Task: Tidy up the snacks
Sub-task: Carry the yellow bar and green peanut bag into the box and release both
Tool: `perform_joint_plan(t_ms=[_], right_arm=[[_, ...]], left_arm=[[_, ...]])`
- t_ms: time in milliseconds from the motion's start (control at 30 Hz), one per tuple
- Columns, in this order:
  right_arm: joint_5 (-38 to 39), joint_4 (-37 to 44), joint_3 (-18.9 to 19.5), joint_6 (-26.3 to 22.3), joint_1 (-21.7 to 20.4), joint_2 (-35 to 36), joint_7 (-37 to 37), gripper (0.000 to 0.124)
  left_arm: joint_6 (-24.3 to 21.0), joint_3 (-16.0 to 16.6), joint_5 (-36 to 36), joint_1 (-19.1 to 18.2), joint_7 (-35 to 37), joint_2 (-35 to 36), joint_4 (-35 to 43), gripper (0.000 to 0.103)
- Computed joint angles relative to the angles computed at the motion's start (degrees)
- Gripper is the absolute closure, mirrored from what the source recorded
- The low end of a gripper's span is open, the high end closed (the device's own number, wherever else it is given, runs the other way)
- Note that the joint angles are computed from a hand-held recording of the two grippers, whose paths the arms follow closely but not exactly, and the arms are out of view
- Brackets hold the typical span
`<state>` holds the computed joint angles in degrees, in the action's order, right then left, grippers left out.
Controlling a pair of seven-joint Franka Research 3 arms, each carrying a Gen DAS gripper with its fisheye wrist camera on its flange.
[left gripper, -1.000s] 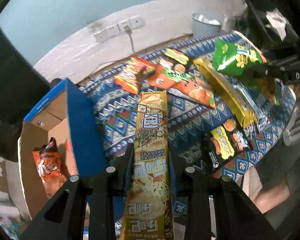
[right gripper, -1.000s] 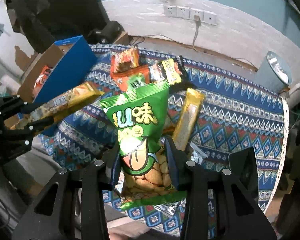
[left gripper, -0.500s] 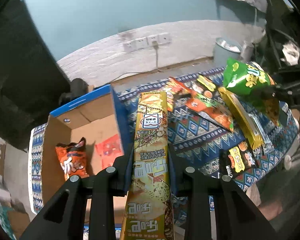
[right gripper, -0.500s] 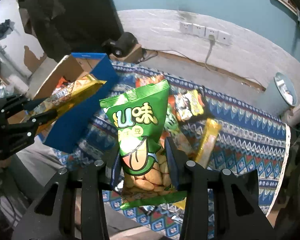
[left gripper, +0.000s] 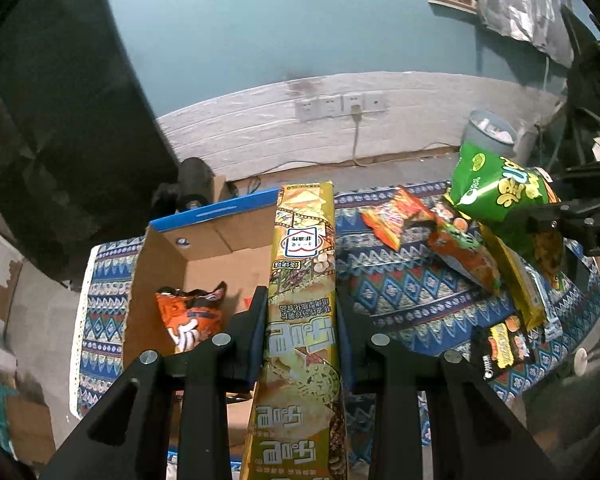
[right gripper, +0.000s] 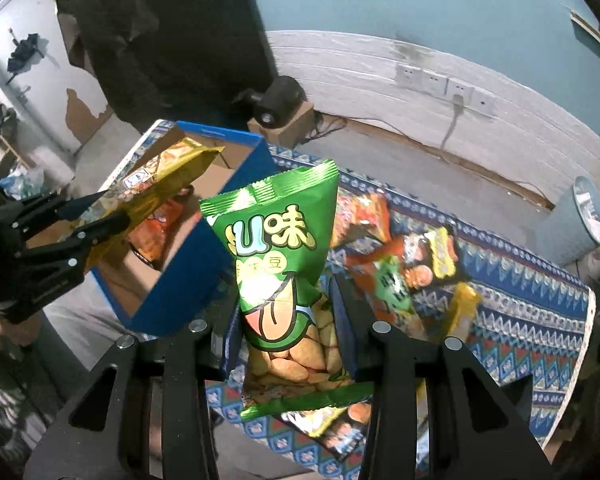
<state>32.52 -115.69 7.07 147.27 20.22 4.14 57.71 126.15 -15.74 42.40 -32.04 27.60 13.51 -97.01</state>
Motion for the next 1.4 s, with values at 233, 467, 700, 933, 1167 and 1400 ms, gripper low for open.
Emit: perform_joint_plan(t_ms=[233,467,700,933,1167,1400], right_arm=[[-2.2,5.0,1.2,-1.0,1.6,3.6,2.1,0.085],[-4.5,10.3,2.2,-2.2,3.3,7.5,4.4,0.085],[-7.8,16.7,2.9,-3.9,5.6,12.2,7.9,0.085],[-11.6,23.0,3.2,-6.0,8.0,17.3,11.0,0.085],[-14.9,28.9,3.1,-8.7,9.9,22.1,12.6,0.085],[-14.3,32.5,3.5,-10.9,9.9,25.2,13.0,0.085]], left_arm=[[1.0,0.4,0.1,1.8,-2.6,-3.0,-4.2,0.072],[2.2,0.3,0.0,4.2,-4.7,-5.7,-7.9,0.072],[3.6,0.2,-0.8,6.8,-6.4,-7.8,-11.7,0.072],[4.5,0.6,-1.6,9.1,-6.8,-9.2,-14.4,0.072],[3.3,1.0,-1.9,11.1,-6.0,-9.9,-16.3,0.072],[3.7,1.3,-4.2,12.3,-5.7,-9.2,-16.9,0.071]])
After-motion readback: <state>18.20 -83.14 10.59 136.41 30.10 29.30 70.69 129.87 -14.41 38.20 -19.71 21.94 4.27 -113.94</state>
